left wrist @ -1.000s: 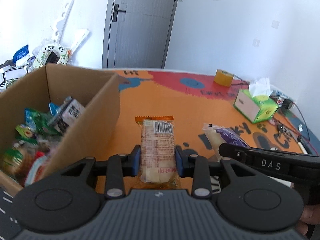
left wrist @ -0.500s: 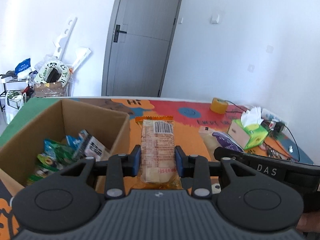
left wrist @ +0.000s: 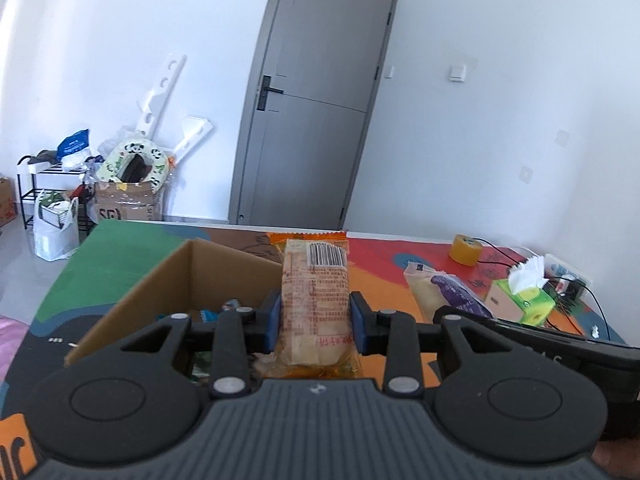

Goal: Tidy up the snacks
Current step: 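Lift both bread snacks and carry them over the cardboard box, then open both tools to drop the bread snacks into the box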

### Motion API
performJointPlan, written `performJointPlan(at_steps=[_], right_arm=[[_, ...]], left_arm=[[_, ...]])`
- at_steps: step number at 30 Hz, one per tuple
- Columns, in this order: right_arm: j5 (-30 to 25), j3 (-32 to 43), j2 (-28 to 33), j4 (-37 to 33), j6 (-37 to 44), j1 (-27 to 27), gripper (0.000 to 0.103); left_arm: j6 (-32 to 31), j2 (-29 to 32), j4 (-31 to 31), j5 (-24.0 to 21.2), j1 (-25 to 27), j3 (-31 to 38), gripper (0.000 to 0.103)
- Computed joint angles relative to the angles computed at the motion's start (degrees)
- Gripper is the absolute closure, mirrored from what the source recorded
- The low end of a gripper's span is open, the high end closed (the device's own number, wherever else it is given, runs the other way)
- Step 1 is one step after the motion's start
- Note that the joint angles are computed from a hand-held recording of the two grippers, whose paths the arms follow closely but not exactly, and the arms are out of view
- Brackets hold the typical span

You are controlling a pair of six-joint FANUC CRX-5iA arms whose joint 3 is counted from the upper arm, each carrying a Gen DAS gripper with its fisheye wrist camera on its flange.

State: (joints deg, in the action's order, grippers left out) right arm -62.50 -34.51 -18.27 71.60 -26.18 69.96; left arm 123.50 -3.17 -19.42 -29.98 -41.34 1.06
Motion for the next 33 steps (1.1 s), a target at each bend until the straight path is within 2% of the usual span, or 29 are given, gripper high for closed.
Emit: performJointPlan(at_steps=[12, 18, 20, 24, 29, 33], right_arm=[[6.95, 3.41, 4.21, 0.77, 0.55, -3.09, 0.071], [8.47, 5.45, 6.61, 0.49, 0.57, -4.10, 0.071], [8.73, 5.77, 6.96, 0.48, 0.64, -4.29, 0.071], [10.17, 7.03, 8.31, 0.84, 0.75, -4.75, 0.071], [12.50, 8.50, 9.70, 0.83, 1.60, -5.17, 0.071], [15.91, 9.51, 10.59, 1.09, 1.63, -5.99, 0.069]], left_arm=[[-2.48, -1.18, 3.27, -0.19, 4.54, -2.57, 0.069], [-7.57, -1.25, 8.98, 0.27, 7.59, -4.75, 0.069], [-8.61, -0.91, 10.32, -1.15, 8.23, -4.54, 0.069], [-9.90, -2.42, 12.93, -1.30, 9.78, -6.31, 0.064], [-5.96, -5.03, 9.42, -1.60, 10.52, -6.90, 0.050], [-3.70, -6.07, 7.94, -2.35, 11.46, -6.93, 0.043]])
